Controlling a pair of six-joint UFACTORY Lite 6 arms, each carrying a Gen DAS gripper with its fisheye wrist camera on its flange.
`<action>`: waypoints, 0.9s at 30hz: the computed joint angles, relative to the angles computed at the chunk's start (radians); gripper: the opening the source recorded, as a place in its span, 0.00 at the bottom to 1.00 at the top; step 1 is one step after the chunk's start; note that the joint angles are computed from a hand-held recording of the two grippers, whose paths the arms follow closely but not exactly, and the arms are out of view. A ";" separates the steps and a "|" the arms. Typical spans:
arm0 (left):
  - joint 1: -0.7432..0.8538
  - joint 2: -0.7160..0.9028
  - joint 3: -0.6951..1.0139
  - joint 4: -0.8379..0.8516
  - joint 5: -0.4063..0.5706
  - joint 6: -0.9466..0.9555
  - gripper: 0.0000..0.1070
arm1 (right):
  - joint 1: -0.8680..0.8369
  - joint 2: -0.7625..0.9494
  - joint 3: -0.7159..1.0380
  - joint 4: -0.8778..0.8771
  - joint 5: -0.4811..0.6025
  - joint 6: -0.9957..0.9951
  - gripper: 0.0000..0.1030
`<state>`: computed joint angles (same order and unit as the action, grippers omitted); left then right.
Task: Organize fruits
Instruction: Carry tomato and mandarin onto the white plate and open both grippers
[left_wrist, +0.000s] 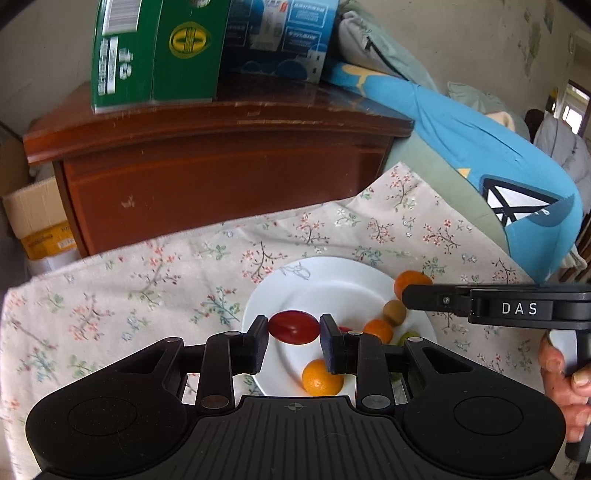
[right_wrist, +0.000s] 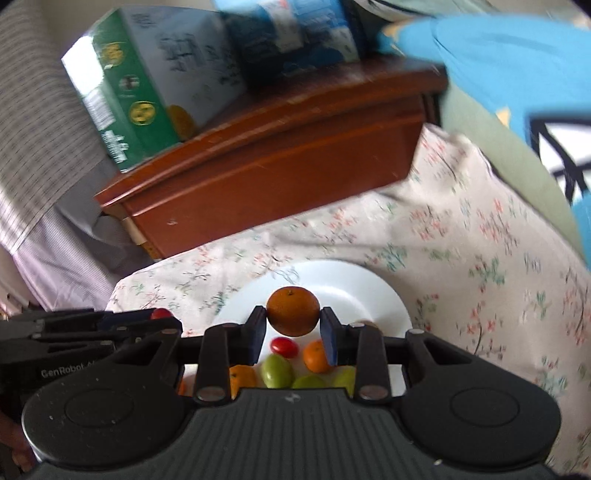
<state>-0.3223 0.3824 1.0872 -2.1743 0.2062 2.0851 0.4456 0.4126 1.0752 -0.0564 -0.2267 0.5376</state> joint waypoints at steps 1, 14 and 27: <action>0.000 0.013 0.006 -0.003 0.007 0.000 0.26 | -0.006 0.008 -0.001 -0.022 -0.005 0.038 0.31; -0.034 0.127 0.082 -0.054 0.008 0.003 0.26 | -0.020 0.095 0.014 -0.134 -0.062 0.236 0.31; -0.037 0.024 0.013 -0.327 -0.020 0.260 0.71 | -0.002 0.070 -0.007 -0.074 -0.096 0.200 0.35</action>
